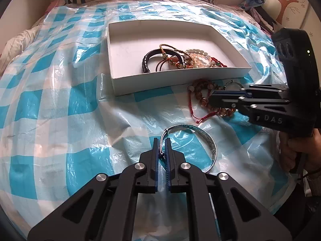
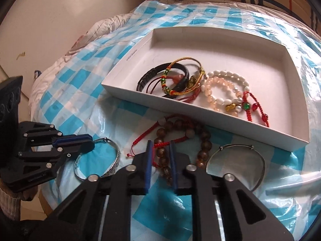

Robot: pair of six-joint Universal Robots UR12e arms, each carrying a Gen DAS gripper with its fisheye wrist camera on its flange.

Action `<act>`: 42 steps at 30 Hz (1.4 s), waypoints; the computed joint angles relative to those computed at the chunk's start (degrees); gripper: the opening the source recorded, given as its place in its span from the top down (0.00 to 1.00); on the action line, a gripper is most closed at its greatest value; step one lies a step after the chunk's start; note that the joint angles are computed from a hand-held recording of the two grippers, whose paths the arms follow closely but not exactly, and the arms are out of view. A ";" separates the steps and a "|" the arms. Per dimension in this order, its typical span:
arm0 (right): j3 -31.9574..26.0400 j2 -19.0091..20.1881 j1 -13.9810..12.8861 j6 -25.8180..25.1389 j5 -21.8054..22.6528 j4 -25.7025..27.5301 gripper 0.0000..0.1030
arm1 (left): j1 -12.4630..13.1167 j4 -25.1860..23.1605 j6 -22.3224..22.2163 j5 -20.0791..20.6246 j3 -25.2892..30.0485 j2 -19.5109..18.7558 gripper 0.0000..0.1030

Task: Organize jewelry
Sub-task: 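Lower left gripper onto the silver bangle while right gripper reaches the red cord bracelet, then close left gripper on the silver bangle while right gripper grasps the red cord bracelet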

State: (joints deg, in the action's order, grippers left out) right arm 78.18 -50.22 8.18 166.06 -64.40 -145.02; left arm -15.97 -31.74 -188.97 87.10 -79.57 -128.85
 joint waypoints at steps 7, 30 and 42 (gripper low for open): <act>3.47 -2.80 -1.77 2.36 4.07 -2.39 0.93 | -0.34 0.44 -0.45 0.38 -0.09 0.01 0.88; 3.19 -1.56 -2.97 6.34 11.10 -2.68 0.89 | -0.97 1.57 0.15 0.57 0.19 -0.58 0.71; 9.70 -4.22 -6.78 13.73 22.64 -6.69 0.89 | -0.74 2.06 -1.90 -1.19 -0.53 0.19 0.94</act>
